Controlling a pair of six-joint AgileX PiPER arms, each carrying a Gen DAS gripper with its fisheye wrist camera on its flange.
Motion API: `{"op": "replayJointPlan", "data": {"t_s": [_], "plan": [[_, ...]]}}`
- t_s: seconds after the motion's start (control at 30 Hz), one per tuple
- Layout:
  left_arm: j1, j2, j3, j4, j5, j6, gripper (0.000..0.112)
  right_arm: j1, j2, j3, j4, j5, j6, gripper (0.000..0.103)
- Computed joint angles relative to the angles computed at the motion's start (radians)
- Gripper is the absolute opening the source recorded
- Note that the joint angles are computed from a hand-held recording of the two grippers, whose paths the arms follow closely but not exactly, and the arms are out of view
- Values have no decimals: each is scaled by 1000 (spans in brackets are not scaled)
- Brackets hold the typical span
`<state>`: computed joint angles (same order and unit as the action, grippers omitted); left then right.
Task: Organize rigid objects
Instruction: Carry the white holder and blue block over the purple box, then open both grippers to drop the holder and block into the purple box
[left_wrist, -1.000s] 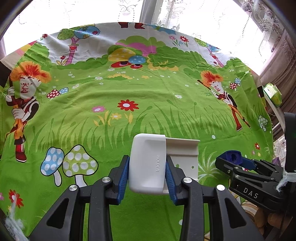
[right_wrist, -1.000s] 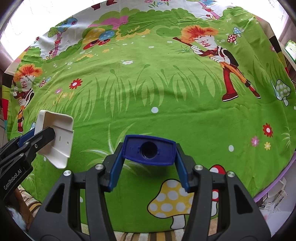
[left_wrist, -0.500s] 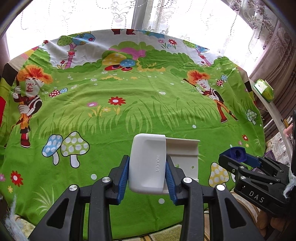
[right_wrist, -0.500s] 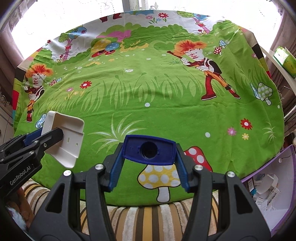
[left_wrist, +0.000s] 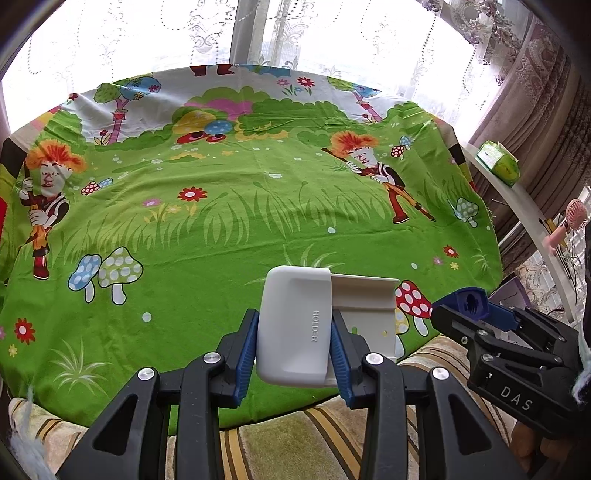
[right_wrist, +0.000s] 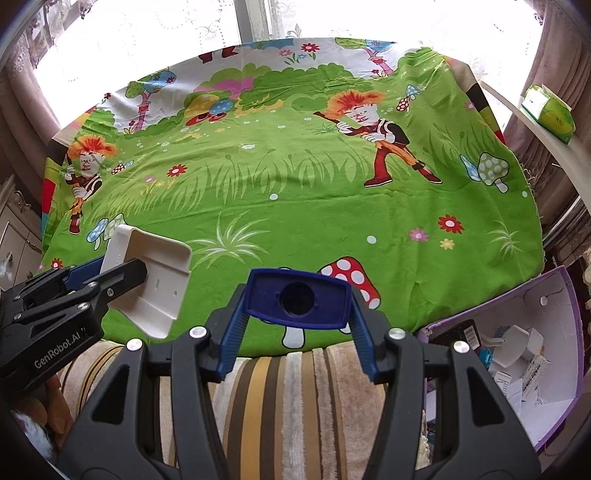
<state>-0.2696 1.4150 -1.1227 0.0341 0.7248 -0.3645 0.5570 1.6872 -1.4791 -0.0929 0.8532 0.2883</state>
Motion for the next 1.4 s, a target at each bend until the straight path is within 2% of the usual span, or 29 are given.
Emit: {"op": "replayJointPlan", "data": {"t_s": [0.3,0.7,1.07,1.4], "plan": [[-150,-8,-28,71,38,-106,38,-101,-179,192,59,-34,-80,56],[-369,75,-148,99,92,-187,38,-384,-380,352,145,-26,-260,56],[-519,201,-283,1,126,-171,38,-722,-455,436,265,-6,-496,56],[-608,314,-404,-59,172,-152,38,-894,-475,478,315,-11,-621,56]]}}
